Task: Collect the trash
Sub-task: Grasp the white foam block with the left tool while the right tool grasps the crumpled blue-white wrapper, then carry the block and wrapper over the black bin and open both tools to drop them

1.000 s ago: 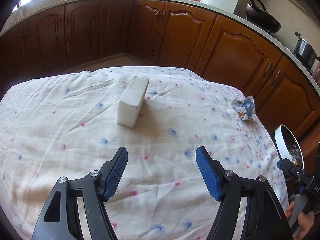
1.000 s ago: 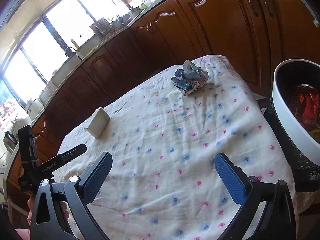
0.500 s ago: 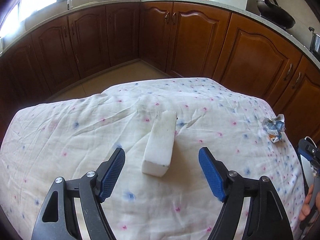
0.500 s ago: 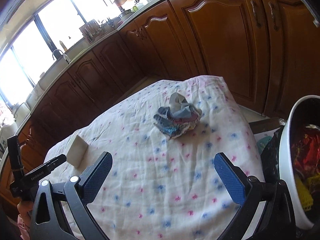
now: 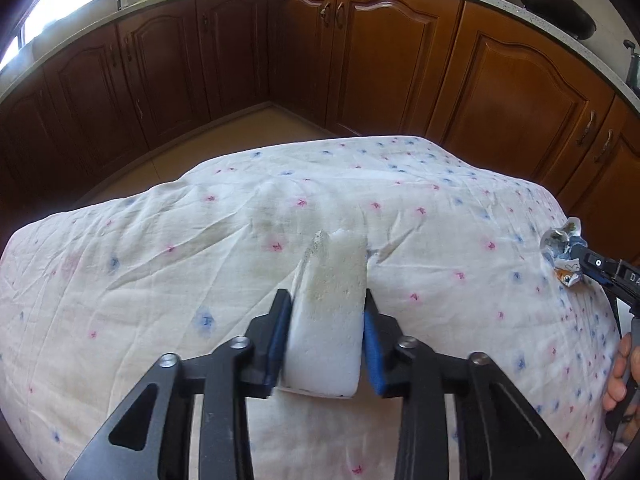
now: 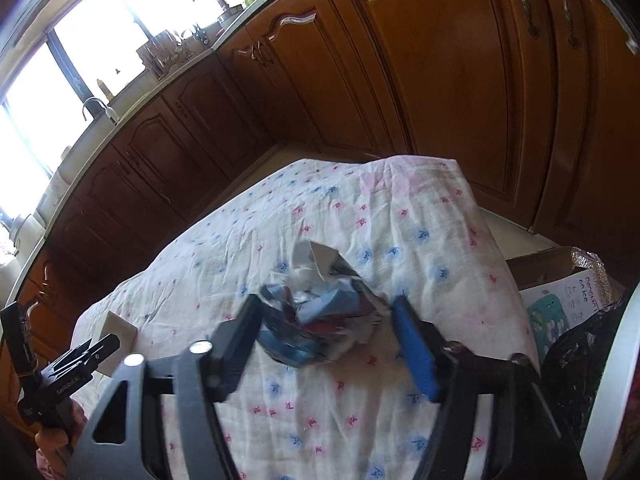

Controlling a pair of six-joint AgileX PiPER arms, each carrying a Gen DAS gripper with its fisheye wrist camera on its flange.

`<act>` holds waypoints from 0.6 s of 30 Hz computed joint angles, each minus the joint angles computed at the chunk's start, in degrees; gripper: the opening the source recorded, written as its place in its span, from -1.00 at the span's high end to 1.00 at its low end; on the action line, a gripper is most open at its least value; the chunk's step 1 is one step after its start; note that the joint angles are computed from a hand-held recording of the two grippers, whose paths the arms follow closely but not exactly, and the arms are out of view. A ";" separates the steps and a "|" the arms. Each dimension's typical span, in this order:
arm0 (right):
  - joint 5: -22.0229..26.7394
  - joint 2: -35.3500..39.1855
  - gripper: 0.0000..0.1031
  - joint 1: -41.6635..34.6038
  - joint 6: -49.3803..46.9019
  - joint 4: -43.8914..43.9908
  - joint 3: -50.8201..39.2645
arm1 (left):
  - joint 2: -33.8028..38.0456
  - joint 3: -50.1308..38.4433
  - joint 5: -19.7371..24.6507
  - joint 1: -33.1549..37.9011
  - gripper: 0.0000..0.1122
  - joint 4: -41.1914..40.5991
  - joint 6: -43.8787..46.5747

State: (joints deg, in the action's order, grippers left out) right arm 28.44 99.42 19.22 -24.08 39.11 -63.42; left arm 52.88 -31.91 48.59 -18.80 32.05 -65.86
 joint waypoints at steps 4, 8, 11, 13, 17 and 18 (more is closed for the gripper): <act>-1.91 -2.92 0.42 0.42 -3.37 2.29 3.38 | -2.54 0.04 0.56 -1.96 0.48 -0.84 -0.38; -0.39 -7.29 0.47 -1.26 -8.68 7.21 7.05 | -5.01 -1.19 7.22 -14.90 0.48 3.32 -10.39; 1.11 -11.27 0.48 -2.55 -11.78 10.44 10.51 | -4.83 -2.80 12.25 -27.27 0.48 6.64 -19.87; 2.08 -14.88 0.49 -3.49 -13.62 12.02 13.50 | -3.52 -4.22 15.30 -35.61 0.48 8.84 -26.06; 4.07 -22.19 0.49 -5.67 -15.15 13.26 18.78 | -0.46 -7.28 19.54 -48.76 0.48 11.59 -34.93; 4.85 -24.55 0.49 -6.54 -15.29 13.21 20.33 | 0.69 -8.14 19.59 -50.41 0.48 11.91 -35.91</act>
